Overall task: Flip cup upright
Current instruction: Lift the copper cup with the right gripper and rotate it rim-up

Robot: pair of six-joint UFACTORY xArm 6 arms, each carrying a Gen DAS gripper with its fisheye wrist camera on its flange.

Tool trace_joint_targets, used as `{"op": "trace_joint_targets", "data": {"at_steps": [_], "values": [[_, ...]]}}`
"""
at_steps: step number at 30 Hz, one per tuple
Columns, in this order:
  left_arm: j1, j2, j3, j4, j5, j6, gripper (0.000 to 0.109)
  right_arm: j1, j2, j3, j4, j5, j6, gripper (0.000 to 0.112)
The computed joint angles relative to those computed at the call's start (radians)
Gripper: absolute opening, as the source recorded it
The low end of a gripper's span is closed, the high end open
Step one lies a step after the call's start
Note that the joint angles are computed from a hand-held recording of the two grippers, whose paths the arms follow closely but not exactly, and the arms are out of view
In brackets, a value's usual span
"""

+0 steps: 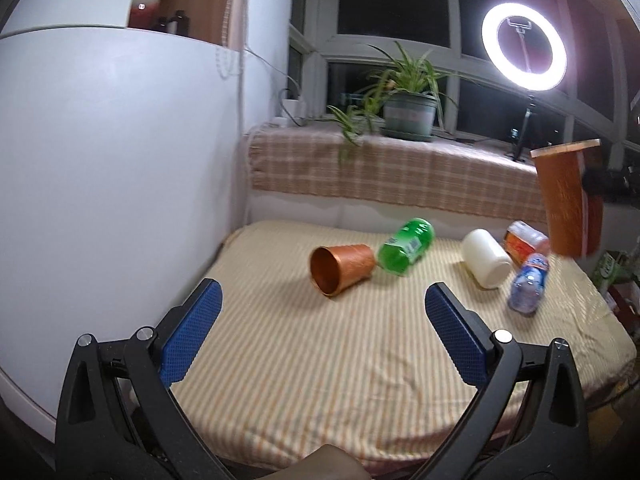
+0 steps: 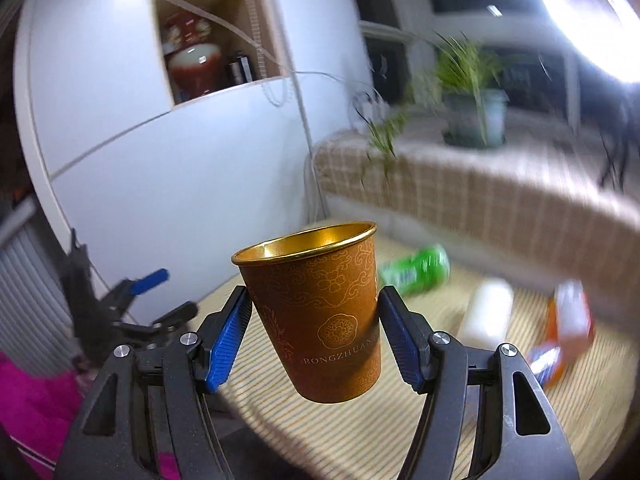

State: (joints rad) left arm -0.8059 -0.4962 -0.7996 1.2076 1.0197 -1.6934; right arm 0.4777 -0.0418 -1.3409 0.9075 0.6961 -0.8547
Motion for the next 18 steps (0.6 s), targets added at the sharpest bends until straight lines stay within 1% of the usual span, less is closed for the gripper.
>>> {"op": "trace_joint_targets", "data": {"at_steps": [2, 3, 4, 6, 9, 13, 15, 18], "values": [[0.009, 0.01, -0.005, -0.008, -0.043, 0.001, 0.103, -0.044, -0.016, 0.029, 0.043, 0.08, 0.053, 0.065], [0.023, 0.015, -0.008, -0.02, -0.086, 0.008, 0.103, -0.063, -0.016, 0.042, 0.063, 0.112, 0.083, 0.065], [0.03, 0.02, -0.011, -0.026, -0.108, 0.01, 0.103, -0.084, -0.013, 0.055, 0.087, 0.148, 0.121, 0.065], [0.048, 0.035, -0.021, -0.042, -0.156, 0.023, 0.103, -0.115, 0.002, 0.073, 0.123, 0.195, 0.163, 0.065], [0.07, 0.064, -0.039, -0.071, -0.205, 0.052, 0.099, -0.134, 0.036, 0.102, 0.149, 0.207, 0.23, 0.065], [0.127, 0.091, -0.038, -0.155, -0.328, 0.103, 0.098, -0.153, 0.112, 0.105, 0.215, 0.255, 0.309, 0.065], [0.147, 0.103, -0.036, -0.196, -0.367, 0.127, 0.096, -0.146, 0.138, 0.106, 0.202, 0.24, 0.344, 0.065], [0.18, 0.123, -0.03, -0.268, -0.434, 0.166, 0.096, -0.143, 0.167, 0.102, 0.202, 0.233, 0.379, 0.065]]}}
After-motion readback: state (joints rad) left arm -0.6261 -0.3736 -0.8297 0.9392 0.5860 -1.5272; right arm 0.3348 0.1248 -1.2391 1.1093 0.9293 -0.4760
